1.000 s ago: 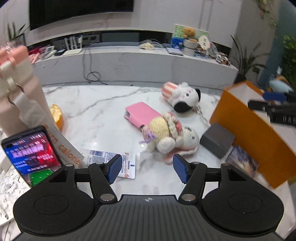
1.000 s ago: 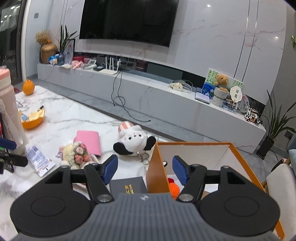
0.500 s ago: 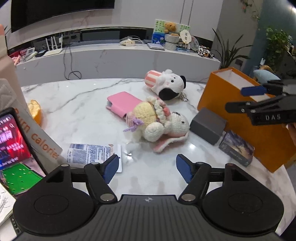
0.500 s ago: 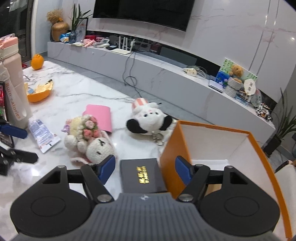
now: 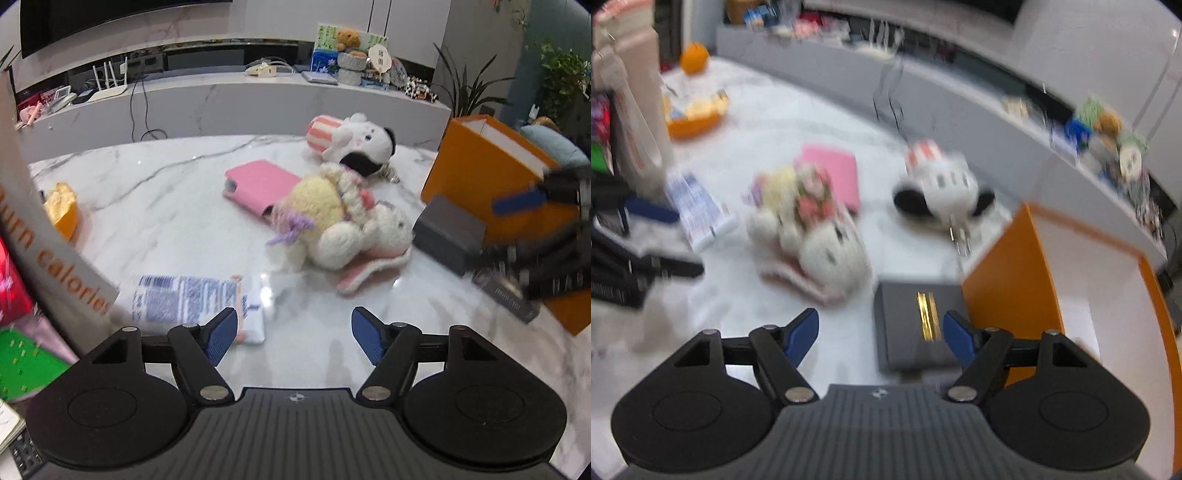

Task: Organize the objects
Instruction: 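Move left tool toward crocheted doll while right tool approaches the picture card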

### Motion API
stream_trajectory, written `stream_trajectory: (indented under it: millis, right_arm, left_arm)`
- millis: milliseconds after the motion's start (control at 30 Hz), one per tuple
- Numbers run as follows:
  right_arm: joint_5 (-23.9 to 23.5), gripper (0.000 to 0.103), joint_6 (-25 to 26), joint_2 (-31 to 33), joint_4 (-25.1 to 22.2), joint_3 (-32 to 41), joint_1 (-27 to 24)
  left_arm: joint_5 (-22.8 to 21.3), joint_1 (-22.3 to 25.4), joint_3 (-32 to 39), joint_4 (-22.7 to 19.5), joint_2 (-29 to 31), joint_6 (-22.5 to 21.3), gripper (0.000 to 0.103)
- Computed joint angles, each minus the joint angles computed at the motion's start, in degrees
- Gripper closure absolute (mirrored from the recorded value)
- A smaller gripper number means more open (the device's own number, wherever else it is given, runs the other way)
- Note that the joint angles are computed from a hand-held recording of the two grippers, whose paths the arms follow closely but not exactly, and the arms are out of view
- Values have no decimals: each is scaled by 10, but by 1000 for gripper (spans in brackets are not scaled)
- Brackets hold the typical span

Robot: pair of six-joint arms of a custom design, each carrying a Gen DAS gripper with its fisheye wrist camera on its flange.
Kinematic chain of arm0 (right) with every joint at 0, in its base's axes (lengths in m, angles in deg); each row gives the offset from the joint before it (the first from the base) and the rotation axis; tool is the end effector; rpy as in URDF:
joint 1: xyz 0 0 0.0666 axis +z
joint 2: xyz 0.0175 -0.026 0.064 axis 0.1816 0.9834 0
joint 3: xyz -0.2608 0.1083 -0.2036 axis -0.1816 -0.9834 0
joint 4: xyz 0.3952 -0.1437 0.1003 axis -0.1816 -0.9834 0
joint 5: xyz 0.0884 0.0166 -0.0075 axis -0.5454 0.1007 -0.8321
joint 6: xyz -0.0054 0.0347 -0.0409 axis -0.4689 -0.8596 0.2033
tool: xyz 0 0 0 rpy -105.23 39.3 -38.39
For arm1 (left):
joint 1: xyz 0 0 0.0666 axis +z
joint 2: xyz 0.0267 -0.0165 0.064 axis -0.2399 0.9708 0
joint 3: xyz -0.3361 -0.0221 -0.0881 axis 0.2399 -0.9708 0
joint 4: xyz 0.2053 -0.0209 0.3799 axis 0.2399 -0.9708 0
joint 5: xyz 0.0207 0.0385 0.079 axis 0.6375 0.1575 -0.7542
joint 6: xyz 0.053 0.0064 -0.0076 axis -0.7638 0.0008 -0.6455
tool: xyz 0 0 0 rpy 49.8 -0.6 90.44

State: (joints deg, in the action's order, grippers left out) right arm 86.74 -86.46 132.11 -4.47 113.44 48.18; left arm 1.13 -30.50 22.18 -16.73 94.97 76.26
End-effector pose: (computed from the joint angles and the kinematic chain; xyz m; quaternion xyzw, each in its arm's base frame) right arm 0.4341 0.3212 0.3439 -0.2234 0.9206 -0.0389 0.3179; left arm 0.4341 -0.1375 0.3138 0.2134 0.9061 -0.1296 0.3417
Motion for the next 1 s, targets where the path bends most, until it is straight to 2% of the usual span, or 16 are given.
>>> stream_trajectory:
  millis: [33,133,267,433,600,767,900,1000]
  right_arm:
    - [-10,27,-11,3,-29,6,-3]
    - [-28,27,-8,-8,-68,-2,-1]
    - [-42,27,22,-30,-92,-26,6]
    - [-25,27,27,-37,-94,-41,12]
    - [21,27,30,-31,-96,-39,20]
    - [53,26,33,-23,-82,-45,26]
    - [86,24,26,-17,-75,-53,28]
    - [86,22,20,-19,-64,-63,26]
  left_arm:
    - [5,-2,1,5,0,2,22]
    - [13,-9,7,12,0,7,22]
    - [22,-17,15,22,3,15,22]
    - [8,-29,24,67,9,6,22]
    - [0,-38,53,92,40,13,19]
    - [-10,-49,86,83,84,16,19]
    - [-42,-57,94,79,103,28,16]
    - [-56,-60,95,80,109,35,15]
